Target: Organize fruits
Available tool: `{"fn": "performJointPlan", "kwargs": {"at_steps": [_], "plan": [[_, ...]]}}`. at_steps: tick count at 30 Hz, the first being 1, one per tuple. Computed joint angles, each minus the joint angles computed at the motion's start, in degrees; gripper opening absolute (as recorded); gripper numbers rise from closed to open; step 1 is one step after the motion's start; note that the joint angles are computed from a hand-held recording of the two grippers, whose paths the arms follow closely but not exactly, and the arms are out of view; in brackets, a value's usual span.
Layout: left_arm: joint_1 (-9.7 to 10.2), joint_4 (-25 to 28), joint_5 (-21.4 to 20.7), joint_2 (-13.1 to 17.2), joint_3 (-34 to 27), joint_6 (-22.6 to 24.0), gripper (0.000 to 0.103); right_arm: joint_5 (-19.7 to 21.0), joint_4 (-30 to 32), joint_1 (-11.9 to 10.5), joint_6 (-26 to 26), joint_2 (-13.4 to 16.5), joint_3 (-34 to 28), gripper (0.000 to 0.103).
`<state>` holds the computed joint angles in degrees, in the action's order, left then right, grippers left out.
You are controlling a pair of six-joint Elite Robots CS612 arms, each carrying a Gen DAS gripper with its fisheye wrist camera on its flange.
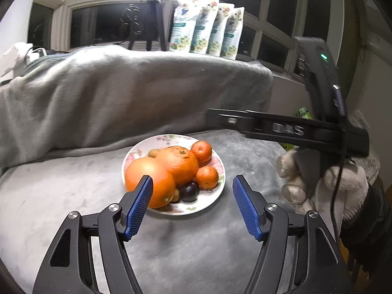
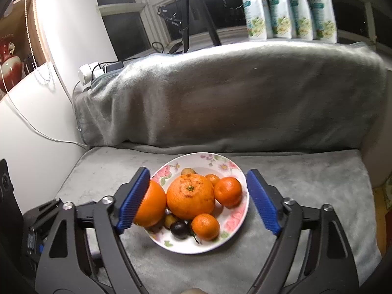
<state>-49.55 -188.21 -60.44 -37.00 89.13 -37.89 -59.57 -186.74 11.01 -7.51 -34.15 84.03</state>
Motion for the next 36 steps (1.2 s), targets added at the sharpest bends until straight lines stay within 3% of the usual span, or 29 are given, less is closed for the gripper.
{"fn": "performJointPlan", "kwargs": {"at_steps": [3,12,24,36], "plan": [[-0.44,-0.05,1.71,-0.71,1.20,-1.13,0.076,-1.17,-3.39,-0.37,0.32,-0.82,2.29,0.093],[-1.31,1.37,6.11,-2.15,3.59,-5.24,0.081,-7.75,-10.16,0.11,-3.55,-2.90,8.47,0.093],[-2.09,5.32,8.80,-3.33,5.21,-9.69,0.082,-8.94,-15.15,-1.24,0.18,-4.17,13.15,0.094],[-2.44,6.70,10.07,-4.16,6.13,-11.85,0.083,-10.73,-16.24,-0.87,0.02,-4.48,13.98,0.094]]}}
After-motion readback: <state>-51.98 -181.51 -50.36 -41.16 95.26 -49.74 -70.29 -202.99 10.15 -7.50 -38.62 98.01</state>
